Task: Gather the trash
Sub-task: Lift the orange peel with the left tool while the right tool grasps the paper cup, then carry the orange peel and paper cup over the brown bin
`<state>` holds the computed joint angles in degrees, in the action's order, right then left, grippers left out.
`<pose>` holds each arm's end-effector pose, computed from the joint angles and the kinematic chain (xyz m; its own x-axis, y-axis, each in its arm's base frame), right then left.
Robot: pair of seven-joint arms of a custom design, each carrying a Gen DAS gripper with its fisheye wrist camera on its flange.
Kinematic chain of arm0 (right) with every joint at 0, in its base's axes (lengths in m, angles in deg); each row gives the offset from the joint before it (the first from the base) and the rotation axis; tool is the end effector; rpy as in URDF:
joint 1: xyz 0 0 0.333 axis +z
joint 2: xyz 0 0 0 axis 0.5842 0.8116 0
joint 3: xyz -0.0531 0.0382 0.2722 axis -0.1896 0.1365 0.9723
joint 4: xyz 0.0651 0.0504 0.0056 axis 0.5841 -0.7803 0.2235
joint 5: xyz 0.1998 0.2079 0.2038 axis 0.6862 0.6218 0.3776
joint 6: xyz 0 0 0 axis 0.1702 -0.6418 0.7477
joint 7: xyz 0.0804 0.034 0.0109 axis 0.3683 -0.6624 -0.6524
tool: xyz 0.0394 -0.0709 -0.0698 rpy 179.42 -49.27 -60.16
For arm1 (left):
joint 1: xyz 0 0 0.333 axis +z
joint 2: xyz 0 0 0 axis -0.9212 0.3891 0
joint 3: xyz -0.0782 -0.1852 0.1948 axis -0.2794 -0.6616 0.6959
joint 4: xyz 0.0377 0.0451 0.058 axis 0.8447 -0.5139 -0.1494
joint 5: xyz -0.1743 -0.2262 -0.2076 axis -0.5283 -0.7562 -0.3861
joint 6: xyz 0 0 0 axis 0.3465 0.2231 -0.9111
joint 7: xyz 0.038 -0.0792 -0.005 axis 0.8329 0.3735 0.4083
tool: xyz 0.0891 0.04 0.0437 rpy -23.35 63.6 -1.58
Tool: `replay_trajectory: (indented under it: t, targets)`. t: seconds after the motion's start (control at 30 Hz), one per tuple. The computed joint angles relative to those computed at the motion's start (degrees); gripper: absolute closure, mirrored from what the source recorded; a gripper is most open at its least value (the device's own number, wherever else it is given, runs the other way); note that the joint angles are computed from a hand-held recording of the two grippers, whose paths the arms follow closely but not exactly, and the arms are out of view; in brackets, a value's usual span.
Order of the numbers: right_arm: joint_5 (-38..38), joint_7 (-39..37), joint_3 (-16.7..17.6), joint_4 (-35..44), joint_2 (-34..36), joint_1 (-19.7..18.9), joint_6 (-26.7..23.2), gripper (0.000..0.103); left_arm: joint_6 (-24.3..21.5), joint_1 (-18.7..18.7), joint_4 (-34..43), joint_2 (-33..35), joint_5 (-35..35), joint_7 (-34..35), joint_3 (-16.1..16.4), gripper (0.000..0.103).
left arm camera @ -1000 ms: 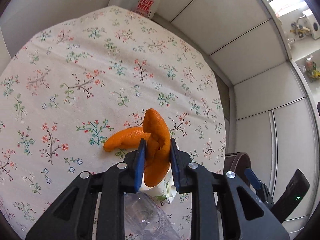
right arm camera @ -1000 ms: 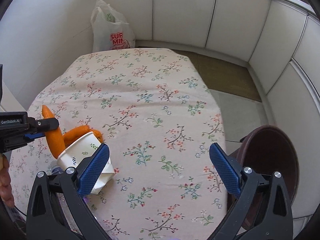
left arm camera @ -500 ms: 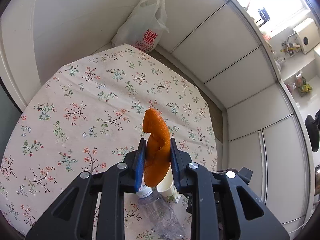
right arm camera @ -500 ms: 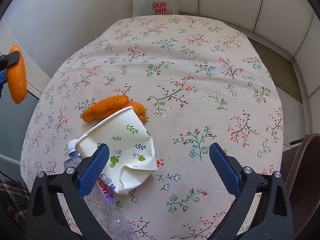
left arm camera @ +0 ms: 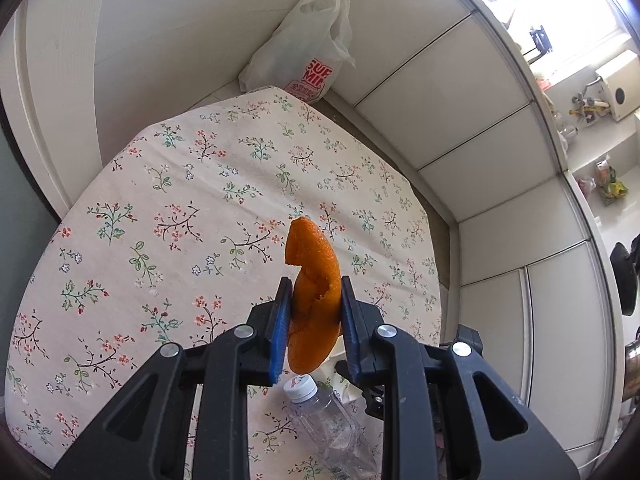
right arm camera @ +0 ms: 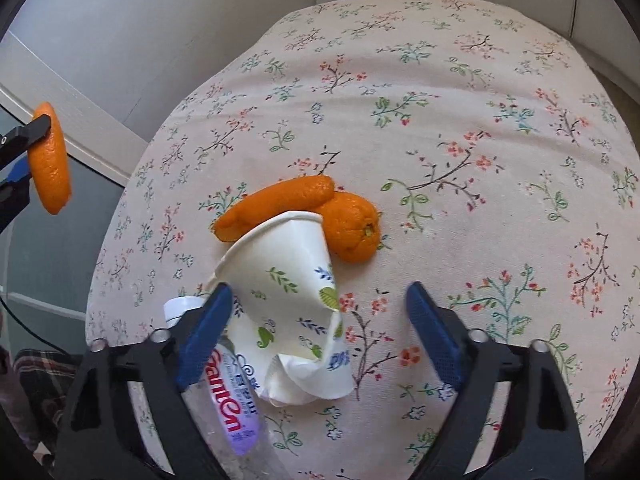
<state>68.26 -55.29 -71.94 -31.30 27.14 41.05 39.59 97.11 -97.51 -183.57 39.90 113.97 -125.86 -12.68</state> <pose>0.5543 0.0993 0.3959 0.8403 -0.3936 -0.3728 -0.5109 -0.8049 -0.3019 0.3133 -0.4180 0.5063 0.6811 -0.4524 0.5757 -0.3011 -0.8898 -0.3429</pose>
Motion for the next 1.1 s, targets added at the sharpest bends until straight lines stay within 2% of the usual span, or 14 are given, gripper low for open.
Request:
replay_trajectory:
  t: [0.07, 0.17, 0.27, 0.67, 0.97, 1.1]
  targets:
    - [0.1, 0.0, 0.1, 0.7, 0.2, -0.1, -2.2, 0.054, -0.1, 0.0, 0.3, 0.3, 0.0, 0.2, 0.0, 0.079]
    - [0.6, 0.9, 0.0, 0.8, -0.8, -0.2, -3.4, 0.068, -1.3, -0.2, 1.2, 0.8, 0.0, 0.7, -0.1, 0.079]
    - [2.3, 1.0, -0.2, 0.0, -2.6, -0.5, -2.8, 0.078, -2.9, -0.6, 2.2, 1.3, 0.2, 0.8, -0.1, 0.079]
    - [11.1, -0.3, -1.7, 0.2, -7.5, -2.3, -1.4, 0.08, -5.0, -1.5, 4.5, 3.0, 1.4, 0.9, 0.4, 0.079]
    - [16.9, -1.6, -2.5, -4.0, -12.1, -2.3, 8.4, 0.08, -5.2, -2.1, 6.6, 4.9, 2.5, 1.9, 1.0, 0.079]
    - [19.7, -1.3, -3.3, -4.3, -12.8, -2.7, 10.6, 0.08, -6.1, -2.6, 8.4, 6.3, 3.4, 2.6, 1.3, 0.079]
